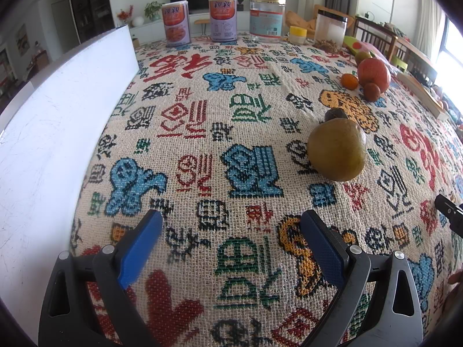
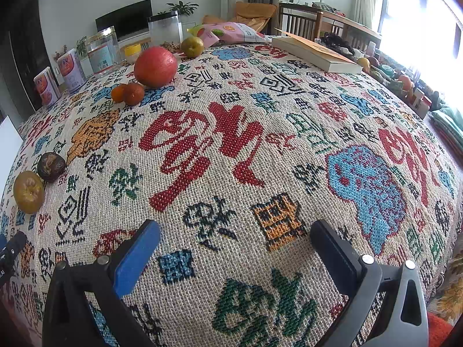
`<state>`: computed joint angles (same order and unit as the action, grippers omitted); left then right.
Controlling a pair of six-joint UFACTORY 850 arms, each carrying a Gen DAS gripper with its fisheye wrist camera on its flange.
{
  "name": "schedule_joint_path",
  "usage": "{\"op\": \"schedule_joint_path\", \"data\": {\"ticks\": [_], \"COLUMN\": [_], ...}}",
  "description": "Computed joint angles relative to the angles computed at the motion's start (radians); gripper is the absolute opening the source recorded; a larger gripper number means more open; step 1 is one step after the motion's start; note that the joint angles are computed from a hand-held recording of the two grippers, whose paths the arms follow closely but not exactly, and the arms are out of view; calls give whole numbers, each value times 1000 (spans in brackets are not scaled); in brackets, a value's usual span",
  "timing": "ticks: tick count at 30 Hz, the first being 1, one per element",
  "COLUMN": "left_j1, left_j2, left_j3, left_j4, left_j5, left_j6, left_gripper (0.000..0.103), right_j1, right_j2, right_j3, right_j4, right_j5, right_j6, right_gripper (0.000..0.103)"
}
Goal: Organize fruits
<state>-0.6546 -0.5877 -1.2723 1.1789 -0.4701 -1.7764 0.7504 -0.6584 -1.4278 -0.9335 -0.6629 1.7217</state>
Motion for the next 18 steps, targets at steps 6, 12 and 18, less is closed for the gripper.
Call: {"op": "schedule_joint_path", "data": {"ticks": [6,12,18], "left_j1": [0,1,1], "left_j2": [0,1,2], "left_j3": [0,1,3], "left_j4": [0,2,4], "left_j5": [0,0,5], "left_j6": [0,-1,-6], "left_gripper": [98,98,98], "right_j1": [0,0,0], "right_j2": [0,0,-1], "right_j3": [0,-1,-1], "right_j4": [0,1,1], "right_j5": [0,0,0], "right_j6": [0,-1,-1], "right_gripper": [103,103,103]}}
